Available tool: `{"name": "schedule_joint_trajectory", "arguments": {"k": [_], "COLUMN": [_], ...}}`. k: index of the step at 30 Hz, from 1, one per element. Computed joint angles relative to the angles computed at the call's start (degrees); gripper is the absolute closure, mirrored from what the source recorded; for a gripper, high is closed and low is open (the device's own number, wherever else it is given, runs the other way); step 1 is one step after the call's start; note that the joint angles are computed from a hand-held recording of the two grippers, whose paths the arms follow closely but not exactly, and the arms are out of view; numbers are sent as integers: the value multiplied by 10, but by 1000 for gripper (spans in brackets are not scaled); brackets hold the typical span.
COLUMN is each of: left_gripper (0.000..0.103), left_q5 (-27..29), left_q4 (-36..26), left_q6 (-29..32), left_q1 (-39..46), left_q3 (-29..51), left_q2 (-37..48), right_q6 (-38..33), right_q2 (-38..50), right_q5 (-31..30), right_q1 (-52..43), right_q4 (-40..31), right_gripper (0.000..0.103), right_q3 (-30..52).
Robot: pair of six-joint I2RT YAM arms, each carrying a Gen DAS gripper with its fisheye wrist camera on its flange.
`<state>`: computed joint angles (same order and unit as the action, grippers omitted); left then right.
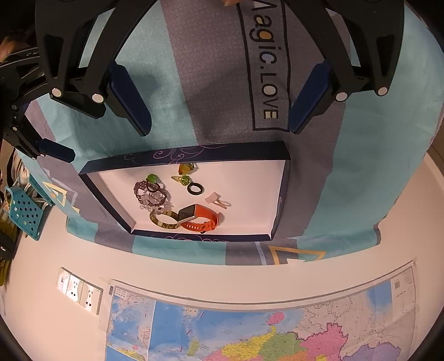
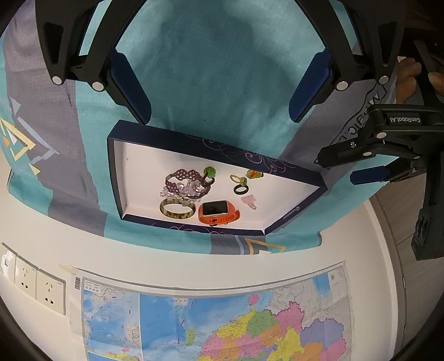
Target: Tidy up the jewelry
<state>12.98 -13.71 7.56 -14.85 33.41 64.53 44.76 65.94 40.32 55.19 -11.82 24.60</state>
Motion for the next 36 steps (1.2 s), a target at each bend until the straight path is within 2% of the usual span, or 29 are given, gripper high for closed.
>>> {"name": "schedule_joint_trajectory", "arguments": {"k": [36], "left_gripper": [6], "left_q5": [-9], "left_q4": [2], "left_q6": [-2], "left_q1": [-8], "left_q3": [-5], "left_q2": [3], "right_q6": [5], "right_q2": [-10], "right_q5": [-9], "right_q1": [-8], "right_q4": [3], "right_gripper": [7], "right_q3": [-11]}}
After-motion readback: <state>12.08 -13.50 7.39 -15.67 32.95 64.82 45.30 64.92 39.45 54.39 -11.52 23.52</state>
